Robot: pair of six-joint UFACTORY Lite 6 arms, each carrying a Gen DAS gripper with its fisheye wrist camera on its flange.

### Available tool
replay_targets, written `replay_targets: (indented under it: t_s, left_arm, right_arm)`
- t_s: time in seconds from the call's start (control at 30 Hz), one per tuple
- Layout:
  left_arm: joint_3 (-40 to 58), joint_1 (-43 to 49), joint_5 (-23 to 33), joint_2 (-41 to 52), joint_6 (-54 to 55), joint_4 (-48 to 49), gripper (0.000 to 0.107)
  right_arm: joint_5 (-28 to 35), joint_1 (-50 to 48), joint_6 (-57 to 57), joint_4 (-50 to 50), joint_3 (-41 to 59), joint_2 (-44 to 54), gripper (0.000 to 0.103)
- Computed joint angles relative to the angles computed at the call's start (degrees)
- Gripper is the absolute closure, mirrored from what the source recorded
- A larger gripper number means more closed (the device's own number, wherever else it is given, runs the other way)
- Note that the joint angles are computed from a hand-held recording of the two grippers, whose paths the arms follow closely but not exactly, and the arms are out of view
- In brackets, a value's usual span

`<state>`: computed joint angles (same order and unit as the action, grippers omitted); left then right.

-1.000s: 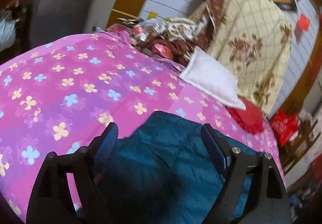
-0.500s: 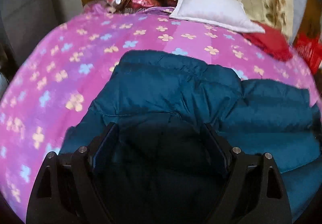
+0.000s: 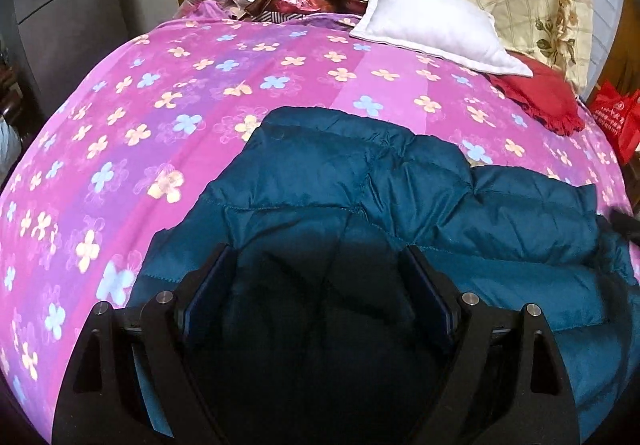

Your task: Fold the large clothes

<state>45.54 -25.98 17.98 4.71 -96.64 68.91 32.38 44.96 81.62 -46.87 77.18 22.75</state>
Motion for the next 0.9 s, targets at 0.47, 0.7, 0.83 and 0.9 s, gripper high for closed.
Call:
replay_targets:
  t_s: [0.47,0.7,0.83,0.9]
  left_arm:
    - [-9.6,-0.2,-6.7,-15.7,7.7,-9.5,0.022]
    - [-11.0,-14.2,-0.4,-12.8,-1.6,-0.5,0.021]
    - [-9.3,-16.7,3.0,-9.1,-6.5,3.7,0.018]
    - [-11.5,-16.4,1.9,-10.5,-11.8,8.5,0.018]
  right_arm:
    - [8.0,10.6,27.4,-16.1,-27.3,-23.5,0.018]
    - [2.3,15.5,56.2,-30.9,-59.9,-41.8,0.0]
    - [-1.4,11.9,55.4,-35.1,-61.7,-43.4,0.0]
    - [-2.8,11.1,59.3,-39.2,-63.0,-43.4,0.0]
